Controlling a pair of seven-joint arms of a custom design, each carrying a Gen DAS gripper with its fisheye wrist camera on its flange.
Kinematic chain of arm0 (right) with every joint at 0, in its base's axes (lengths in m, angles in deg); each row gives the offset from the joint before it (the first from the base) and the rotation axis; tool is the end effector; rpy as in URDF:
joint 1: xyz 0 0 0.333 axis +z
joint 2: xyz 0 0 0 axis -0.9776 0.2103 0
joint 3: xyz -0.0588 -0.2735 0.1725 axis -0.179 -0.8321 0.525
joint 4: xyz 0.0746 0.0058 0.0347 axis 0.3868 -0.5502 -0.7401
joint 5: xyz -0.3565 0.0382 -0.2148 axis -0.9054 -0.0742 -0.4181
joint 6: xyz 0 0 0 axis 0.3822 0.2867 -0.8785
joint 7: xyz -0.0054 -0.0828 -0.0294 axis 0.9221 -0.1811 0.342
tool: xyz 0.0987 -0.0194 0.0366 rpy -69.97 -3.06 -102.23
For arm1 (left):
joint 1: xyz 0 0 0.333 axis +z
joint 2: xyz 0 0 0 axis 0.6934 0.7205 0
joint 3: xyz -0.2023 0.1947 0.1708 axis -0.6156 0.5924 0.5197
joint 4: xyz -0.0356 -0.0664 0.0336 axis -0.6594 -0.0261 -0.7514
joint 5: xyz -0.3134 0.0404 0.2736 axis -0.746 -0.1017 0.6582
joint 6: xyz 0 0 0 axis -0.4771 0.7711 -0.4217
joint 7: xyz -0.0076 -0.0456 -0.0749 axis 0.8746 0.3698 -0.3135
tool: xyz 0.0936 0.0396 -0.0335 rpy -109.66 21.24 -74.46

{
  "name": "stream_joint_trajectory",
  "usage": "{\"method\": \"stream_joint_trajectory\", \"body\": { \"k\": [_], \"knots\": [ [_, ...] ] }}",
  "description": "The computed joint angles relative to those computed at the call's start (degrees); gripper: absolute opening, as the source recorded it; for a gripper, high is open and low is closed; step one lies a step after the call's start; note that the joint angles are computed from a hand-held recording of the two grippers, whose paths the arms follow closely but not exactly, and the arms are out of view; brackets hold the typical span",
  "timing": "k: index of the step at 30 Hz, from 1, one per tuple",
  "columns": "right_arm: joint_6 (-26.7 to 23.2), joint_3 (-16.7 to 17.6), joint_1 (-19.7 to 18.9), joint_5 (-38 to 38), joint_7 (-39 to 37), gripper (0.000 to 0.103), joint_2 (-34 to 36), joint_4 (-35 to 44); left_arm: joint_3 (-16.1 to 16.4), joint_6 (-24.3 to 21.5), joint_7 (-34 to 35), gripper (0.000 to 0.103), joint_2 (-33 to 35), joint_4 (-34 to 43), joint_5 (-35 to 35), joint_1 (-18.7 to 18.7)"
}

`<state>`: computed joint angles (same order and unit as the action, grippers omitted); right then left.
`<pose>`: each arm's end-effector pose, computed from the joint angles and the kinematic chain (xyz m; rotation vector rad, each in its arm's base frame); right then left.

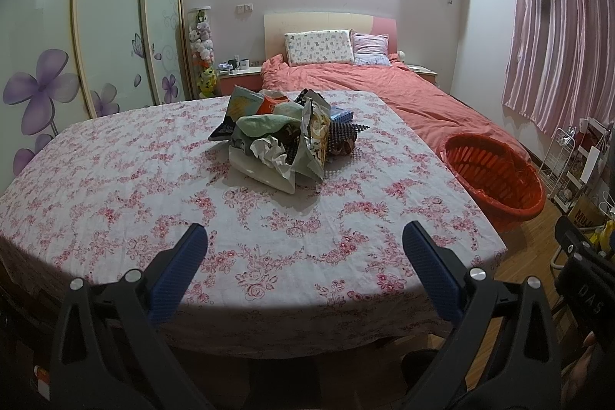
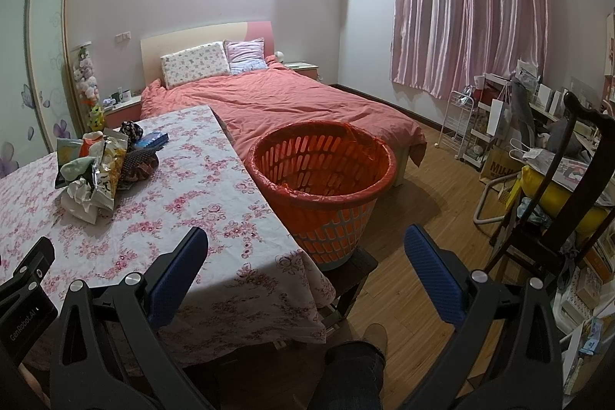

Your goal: Collect trash

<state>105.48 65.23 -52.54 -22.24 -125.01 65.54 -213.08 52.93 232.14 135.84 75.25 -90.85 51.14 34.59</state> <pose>0.5225 0.2511 0.3495 -0.9553 2.2802 -1.2504 0.5623 -0.1759 0.3284 -1.3629 1.9318 -1.0237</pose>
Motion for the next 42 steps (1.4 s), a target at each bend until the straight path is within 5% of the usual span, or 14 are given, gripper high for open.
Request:
{"method": "stream_joint_trajectory", "body": {
  "k": [7,14,20,27,31,36,42],
  "knots": [
    [0.3,-0.1,-0.2,-1.4,0.7,0.101,0.1,-0.1,-0.3,-2.7,-1.4,0.099,0.9,2.3,1.1,1.0],
    [5.8,-1.6,-1.5,-1.6,-1.4,0.101,2.9,3.0,-2.4,-6.4,-6.1,0.099,3.6,6.8,6.2,6.0],
    [13.5,-3.6,-2.6,-2.3,-4.1,0.101,6.9,8.5,-0.1,-9.4,-6.9,0.099,7.9,13.8,5.6,6.1],
    [28.0,-7.3,-3.5,-3.5,-7.2,0.101,14.7,18.3,3.0,-12.3,-6.4,0.099,13.0,22.6,3.1,5.3],
    [31.7,-8.5,-3.1,1.4,-14.8,0.088,21.2,26.8,2.5,-14.3,-6.1,0.099,16.4,28.0,3.2,6.9],
    [36.2,-5.9,-6.1,14.4,-29.7,0.068,30.1,38.2,-1.8,-18.4,-5.5,0.099,19.9,33.5,4.4,11.5],
    [36.6,-5.5,-6.0,23.4,-39.9,0.059,37.6,48.2,-5.1,-21.0,-3.3,0.097,23.3,38.1,4.5,14.5]
  ]
}}
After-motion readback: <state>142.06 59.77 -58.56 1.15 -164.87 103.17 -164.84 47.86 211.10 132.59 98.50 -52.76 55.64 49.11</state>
